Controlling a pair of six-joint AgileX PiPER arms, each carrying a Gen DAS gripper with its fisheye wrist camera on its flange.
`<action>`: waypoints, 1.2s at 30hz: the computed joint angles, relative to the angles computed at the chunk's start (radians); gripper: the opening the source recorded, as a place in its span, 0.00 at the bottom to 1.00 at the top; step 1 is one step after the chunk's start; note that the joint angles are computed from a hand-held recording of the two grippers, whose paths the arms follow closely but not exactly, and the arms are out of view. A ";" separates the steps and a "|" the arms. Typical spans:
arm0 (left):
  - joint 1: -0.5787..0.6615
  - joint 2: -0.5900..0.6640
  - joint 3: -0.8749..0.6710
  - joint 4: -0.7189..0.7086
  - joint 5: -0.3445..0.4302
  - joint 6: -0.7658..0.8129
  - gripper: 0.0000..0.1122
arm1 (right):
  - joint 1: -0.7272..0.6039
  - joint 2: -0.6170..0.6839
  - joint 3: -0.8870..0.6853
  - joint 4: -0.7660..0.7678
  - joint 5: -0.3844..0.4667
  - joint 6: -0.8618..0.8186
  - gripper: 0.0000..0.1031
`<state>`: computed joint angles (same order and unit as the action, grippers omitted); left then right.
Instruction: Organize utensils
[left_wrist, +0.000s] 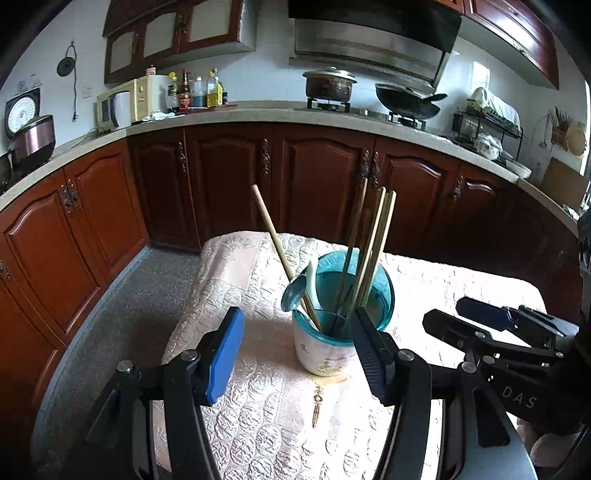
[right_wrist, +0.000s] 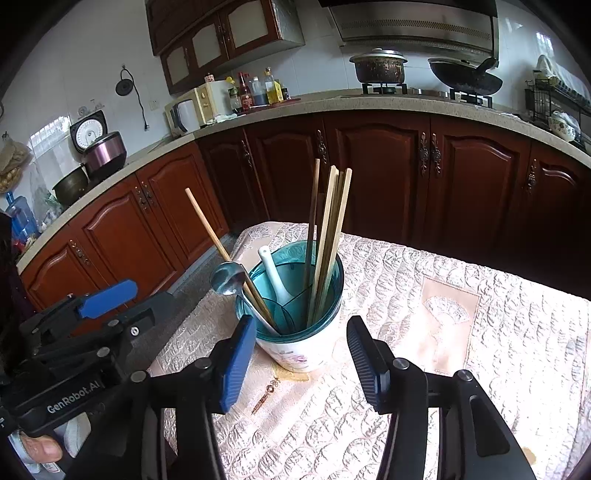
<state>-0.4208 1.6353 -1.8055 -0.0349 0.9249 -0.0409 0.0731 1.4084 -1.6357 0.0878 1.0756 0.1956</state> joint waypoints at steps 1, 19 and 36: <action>0.002 0.005 -0.007 -0.002 0.006 0.004 0.54 | 0.000 0.000 0.001 -0.001 0.001 0.001 0.54; 0.007 0.015 0.004 -0.001 0.006 0.003 0.54 | -0.002 0.016 0.001 -0.014 0.016 0.010 0.56; 0.009 0.026 -0.006 -0.014 0.015 0.008 0.54 | 0.000 0.013 0.013 -0.026 0.013 0.015 0.57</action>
<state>-0.4117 1.6610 -1.8114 -0.0485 0.9402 -0.0327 0.0727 1.4218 -1.6225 0.0621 1.0889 0.2109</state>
